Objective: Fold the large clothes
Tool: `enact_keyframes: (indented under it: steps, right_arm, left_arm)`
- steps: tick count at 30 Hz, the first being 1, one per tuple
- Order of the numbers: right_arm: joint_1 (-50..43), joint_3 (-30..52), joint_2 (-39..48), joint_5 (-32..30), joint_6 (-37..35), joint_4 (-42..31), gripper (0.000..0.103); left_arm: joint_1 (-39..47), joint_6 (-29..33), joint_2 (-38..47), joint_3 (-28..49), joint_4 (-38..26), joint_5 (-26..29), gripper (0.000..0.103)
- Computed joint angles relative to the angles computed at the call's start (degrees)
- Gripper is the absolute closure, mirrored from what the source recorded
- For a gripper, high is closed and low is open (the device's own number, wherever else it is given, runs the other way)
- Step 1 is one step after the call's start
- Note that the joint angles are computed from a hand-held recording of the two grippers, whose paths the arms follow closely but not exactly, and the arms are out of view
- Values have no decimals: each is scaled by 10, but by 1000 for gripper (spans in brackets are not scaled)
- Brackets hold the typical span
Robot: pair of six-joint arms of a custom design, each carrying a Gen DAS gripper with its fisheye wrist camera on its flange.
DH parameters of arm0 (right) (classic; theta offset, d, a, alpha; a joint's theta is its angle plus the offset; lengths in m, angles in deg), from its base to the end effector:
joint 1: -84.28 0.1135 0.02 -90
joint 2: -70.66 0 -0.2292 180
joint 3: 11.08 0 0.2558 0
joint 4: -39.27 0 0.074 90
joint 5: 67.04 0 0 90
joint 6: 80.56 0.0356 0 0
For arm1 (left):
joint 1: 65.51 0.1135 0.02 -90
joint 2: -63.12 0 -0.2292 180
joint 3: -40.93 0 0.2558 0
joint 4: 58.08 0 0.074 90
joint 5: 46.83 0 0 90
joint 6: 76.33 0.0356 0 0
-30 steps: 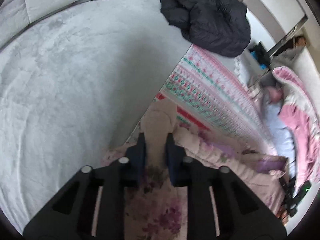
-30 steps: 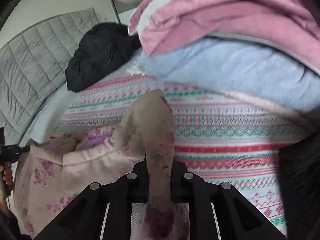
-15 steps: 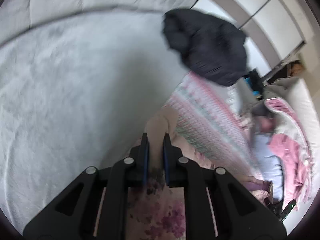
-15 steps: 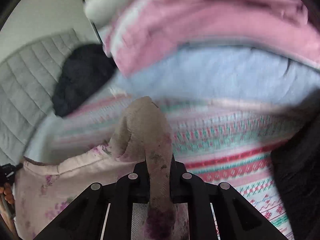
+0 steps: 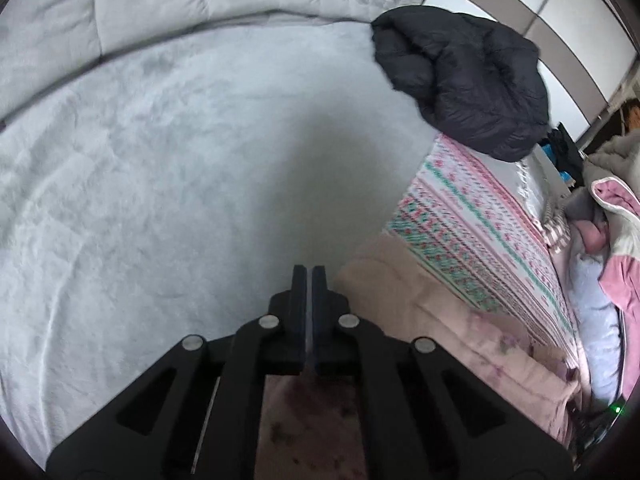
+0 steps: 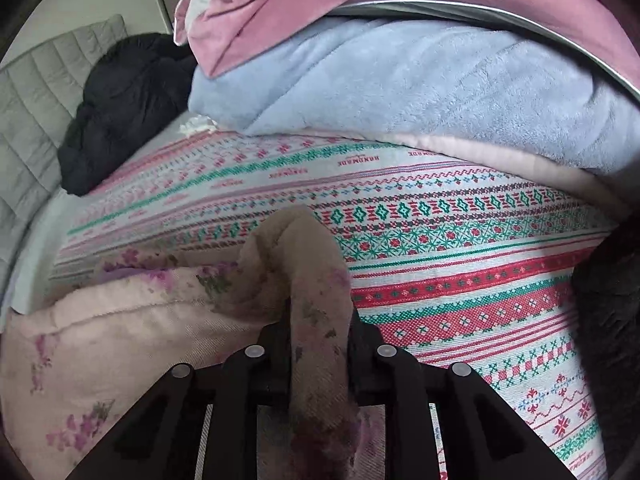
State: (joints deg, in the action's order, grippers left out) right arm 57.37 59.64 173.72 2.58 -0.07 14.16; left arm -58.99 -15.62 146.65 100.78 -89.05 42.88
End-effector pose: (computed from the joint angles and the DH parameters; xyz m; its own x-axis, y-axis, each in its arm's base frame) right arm 0.3139 -0.1454 0.1094 -0.7838 0.2241 -0.5791 0.1295 0.9711 0.2006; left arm 0.2899 0.0333 0.1491 -0.6498 -0.5667 -0.5066 -0.4980 0.8209 -0.2795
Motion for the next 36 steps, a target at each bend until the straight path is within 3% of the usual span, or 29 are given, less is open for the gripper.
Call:
enact_keyframes:
  steps: [3, 5, 7, 11, 16, 22, 28, 34, 36]
  right_arm:
    - [-16, -8, -26, -27, 13, -8, 73]
    - [-22, -13, -40, -37, 16, -17, 69]
    - [-21, -18, -56, -28, 8, -29, 67]
    - [-32, -29, -110, -24, -3, -40, 62]
    - [-53, -43, -173, -67, -28, -73, 53]
    - [35, -80, -212, -75, -100, -147, 53]
    - [172, -140, -214, 1, -50, -72, 53]
    - [257, -106, -105, 89, -17, -5, 53]
    - [266, -103, -86, 108, -15, 14, 52]
  left_arm:
    - [-15, 10, -48, -8, -17, -16, 81]
    - [-25, 24, -70, -7, -29, -5, 61]
    - [-45, 37, -90, -6, -42, -13, 54]
    - [-111, 48, -125, 5, -76, -82, 52]
    - [-181, 44, -162, 16, -107, -114, 49]
    - [-267, 23, -150, 25, -115, -129, 46]
    - [-336, 0, -44, 47, -80, -105, 46]
    - [-369, -3, 69, 99, -99, -184, 46]
    - [-357, -8, 95, 99, -87, -183, 46]
